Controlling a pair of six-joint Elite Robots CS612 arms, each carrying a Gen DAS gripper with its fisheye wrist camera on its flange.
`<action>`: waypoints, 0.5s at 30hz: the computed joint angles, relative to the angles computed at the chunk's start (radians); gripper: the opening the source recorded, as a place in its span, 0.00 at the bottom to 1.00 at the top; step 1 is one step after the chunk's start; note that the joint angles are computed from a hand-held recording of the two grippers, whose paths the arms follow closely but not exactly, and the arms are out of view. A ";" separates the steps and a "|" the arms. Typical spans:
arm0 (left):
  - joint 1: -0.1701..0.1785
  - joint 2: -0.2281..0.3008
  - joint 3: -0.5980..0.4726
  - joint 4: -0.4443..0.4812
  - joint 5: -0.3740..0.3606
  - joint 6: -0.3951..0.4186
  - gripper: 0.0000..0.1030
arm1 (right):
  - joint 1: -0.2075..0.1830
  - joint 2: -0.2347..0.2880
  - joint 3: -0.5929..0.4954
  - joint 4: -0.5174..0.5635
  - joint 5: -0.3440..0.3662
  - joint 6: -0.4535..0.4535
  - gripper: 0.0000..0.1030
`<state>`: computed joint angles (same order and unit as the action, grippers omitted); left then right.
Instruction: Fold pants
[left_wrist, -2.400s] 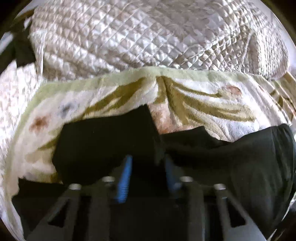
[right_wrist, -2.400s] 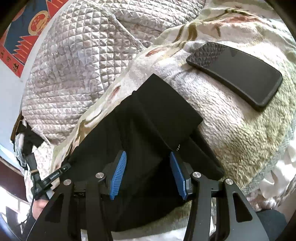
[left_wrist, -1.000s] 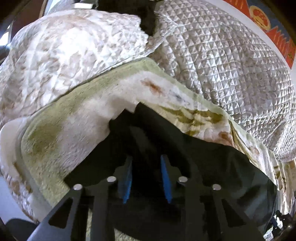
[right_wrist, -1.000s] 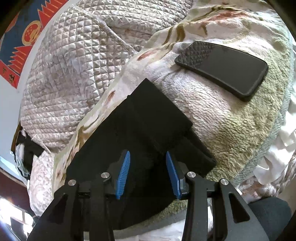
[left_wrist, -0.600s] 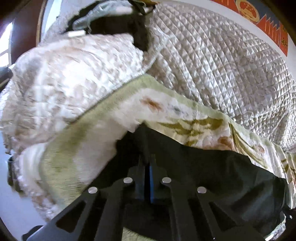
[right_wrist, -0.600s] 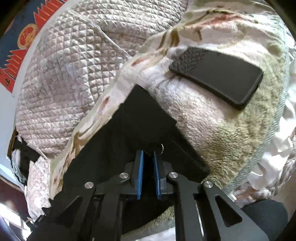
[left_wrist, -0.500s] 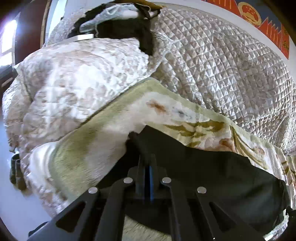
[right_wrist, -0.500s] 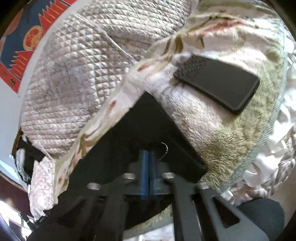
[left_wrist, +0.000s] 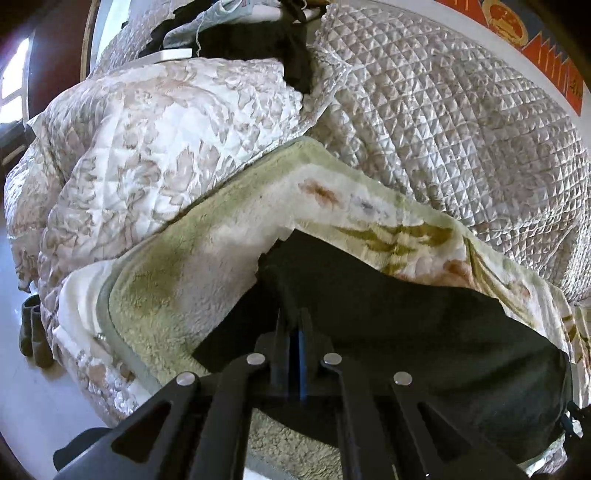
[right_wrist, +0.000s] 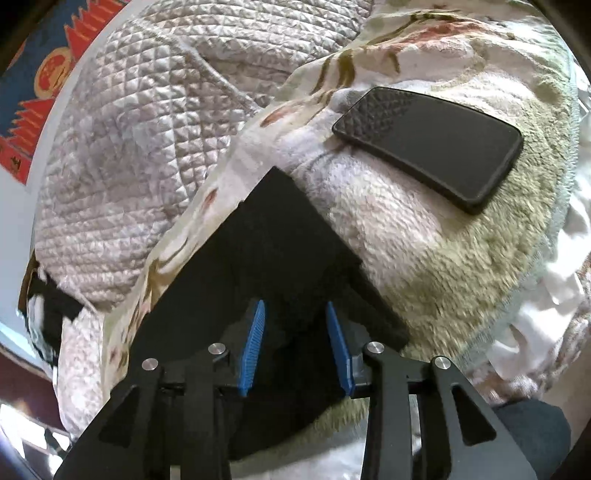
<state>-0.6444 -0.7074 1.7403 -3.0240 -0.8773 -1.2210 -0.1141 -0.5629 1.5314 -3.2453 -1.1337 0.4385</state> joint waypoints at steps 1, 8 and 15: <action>0.000 0.001 -0.002 0.002 -0.002 0.003 0.04 | 0.001 0.003 -0.004 -0.007 -0.007 0.007 0.35; 0.008 0.009 -0.008 0.007 -0.037 -0.009 0.04 | 0.006 0.017 -0.016 -0.073 -0.070 0.092 0.35; 0.008 0.015 -0.011 -0.016 -0.041 0.016 0.04 | -0.002 0.018 -0.011 -0.075 -0.075 0.109 0.36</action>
